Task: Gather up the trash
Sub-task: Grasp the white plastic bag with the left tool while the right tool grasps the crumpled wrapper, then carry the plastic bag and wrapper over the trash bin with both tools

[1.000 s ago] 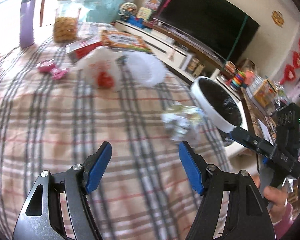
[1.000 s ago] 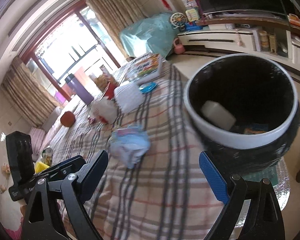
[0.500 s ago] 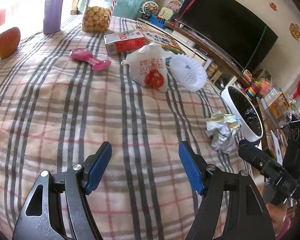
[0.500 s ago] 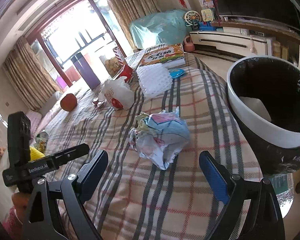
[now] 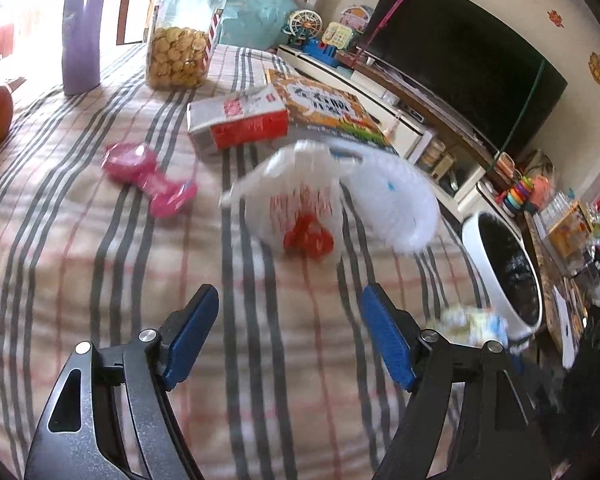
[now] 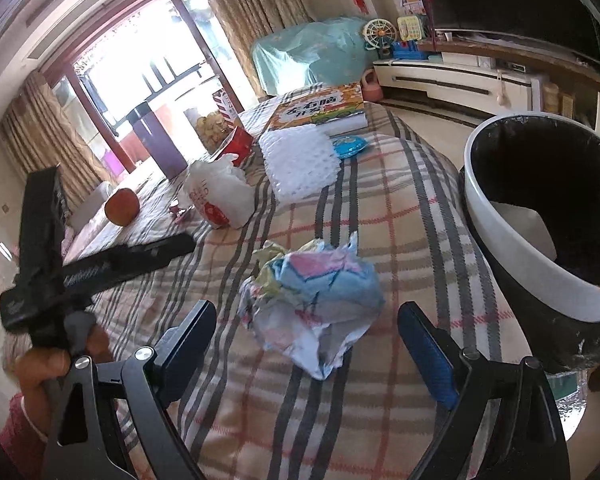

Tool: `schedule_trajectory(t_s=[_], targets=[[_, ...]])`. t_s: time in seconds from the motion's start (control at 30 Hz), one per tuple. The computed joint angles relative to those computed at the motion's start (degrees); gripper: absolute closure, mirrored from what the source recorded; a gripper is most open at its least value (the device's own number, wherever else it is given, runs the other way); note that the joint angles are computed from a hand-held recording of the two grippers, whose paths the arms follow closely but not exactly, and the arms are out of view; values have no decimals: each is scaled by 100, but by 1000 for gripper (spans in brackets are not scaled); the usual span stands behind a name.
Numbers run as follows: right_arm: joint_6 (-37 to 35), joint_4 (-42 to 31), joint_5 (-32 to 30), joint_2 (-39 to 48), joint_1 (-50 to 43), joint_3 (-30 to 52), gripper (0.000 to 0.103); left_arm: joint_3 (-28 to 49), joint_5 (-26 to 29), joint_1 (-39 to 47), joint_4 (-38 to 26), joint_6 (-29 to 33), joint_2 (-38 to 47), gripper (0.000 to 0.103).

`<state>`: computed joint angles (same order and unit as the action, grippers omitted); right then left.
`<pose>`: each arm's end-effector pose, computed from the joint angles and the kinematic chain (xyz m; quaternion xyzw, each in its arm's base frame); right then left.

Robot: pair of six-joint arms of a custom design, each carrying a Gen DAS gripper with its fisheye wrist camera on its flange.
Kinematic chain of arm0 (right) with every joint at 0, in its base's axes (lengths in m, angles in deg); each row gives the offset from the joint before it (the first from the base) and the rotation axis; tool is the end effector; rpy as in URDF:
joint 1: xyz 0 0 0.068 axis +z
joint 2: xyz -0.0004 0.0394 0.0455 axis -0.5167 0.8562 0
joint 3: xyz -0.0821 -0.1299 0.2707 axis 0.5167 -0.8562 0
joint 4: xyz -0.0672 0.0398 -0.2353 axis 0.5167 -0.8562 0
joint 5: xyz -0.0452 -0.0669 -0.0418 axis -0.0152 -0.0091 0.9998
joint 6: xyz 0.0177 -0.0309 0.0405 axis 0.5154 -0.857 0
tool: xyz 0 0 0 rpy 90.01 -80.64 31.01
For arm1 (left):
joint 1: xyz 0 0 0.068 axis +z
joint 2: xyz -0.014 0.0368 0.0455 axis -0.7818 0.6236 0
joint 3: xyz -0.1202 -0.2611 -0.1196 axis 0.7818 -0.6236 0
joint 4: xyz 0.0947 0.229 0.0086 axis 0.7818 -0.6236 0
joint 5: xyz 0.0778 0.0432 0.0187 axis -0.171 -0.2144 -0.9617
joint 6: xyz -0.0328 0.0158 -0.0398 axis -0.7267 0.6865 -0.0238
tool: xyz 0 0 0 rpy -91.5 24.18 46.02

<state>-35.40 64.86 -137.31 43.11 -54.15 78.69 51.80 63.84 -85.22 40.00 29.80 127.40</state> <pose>0.2229 -0.0663 0.0960 -0.2189 0.8853 0.2783 0.3014 0.1973 -0.1167 0.0955 -0.2056 0.9070 -0.0930 0.3555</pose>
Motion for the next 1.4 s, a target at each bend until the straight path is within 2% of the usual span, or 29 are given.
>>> schedule_trajectory(t_s=[0.07,0.13,0.2,0.23,0.3,0.33,0.37,0.47,0.57,0.7,0.9,1.17,1.4], targets=[[31,-12,-5,56,62,54,14,153,83,222,48,133,135,27],[58,28,21,125,132,82,23,342,157,425,73,250,292,27],[144,142,80,191,225,68,37,477,171,543,137,336,429,27],[164,169,96,223,249,71,40,544,125,568,146,362,496,27],[142,207,82,229,271,37,47,632,72,597,273,487,637,42],[106,223,65,219,280,9,49,665,124,626,295,535,688,60],[81,223,52,224,290,6,51,690,223,665,335,580,750,67],[32,210,-1,235,273,-1,56,612,204,644,499,631,798,75],[-8,124,-64,214,242,24,61,482,33,473,419,571,610,76],[-228,-133,-164,162,63,35,61,165,-131,84,341,308,274,77],[-717,-709,-337,91,-345,111,61,-192,-611,-932,-58,-462,-187,77],[-1211,-1520,-558,-81,-931,414,61,-65,-1001,-1984,-731,-1158,-380,77],[-1508,-2113,-691,-81,-1380,810,61,460,-1118,-2467,-1304,-1176,-451,77]])
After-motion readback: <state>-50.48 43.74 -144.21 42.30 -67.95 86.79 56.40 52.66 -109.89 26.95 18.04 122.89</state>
